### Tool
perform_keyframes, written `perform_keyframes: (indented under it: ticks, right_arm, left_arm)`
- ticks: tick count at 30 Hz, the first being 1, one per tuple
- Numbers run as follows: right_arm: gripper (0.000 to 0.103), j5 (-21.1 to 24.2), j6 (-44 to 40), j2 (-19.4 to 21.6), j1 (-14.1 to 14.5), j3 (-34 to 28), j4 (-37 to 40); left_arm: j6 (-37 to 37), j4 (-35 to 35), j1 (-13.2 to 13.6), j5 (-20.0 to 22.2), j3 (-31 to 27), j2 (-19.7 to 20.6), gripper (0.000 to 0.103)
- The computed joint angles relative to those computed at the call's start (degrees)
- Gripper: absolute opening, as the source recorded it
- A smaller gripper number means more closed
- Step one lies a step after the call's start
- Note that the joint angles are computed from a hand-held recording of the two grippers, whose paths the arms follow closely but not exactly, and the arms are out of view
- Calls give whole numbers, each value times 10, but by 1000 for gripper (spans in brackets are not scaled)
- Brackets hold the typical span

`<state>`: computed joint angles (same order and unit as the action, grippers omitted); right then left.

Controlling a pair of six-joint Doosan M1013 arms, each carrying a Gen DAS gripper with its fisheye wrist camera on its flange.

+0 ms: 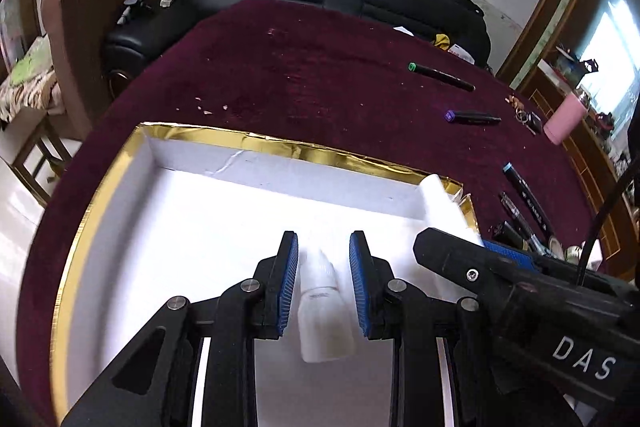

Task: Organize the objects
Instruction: 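Carry both bottles into the gold-rimmed white tray and open both tools, then lift both open tools out of the tray back toward the cluttered items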

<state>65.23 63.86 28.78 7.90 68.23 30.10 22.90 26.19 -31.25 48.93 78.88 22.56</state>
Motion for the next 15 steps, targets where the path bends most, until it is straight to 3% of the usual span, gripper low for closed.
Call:
perform_keyframes:
  ticks: [2,7,11,15]
  right_arm:
    - [28,1,7,3,-2,-4,3]
    - [31,-4,23,8,-6,-11,1]
    - [31,0,13,3,-17,-7,24]
    - [31,13,-26,-28,-44,8,52]
  left_arm:
    - [-11,6,-1,-3,1,-1,23]
    - [-25,5,1,-1,1,-1,45]
    - [-35,-7,4,-11,10,-9,45]
    - [-92,33,-7,-47,41,-46,46]
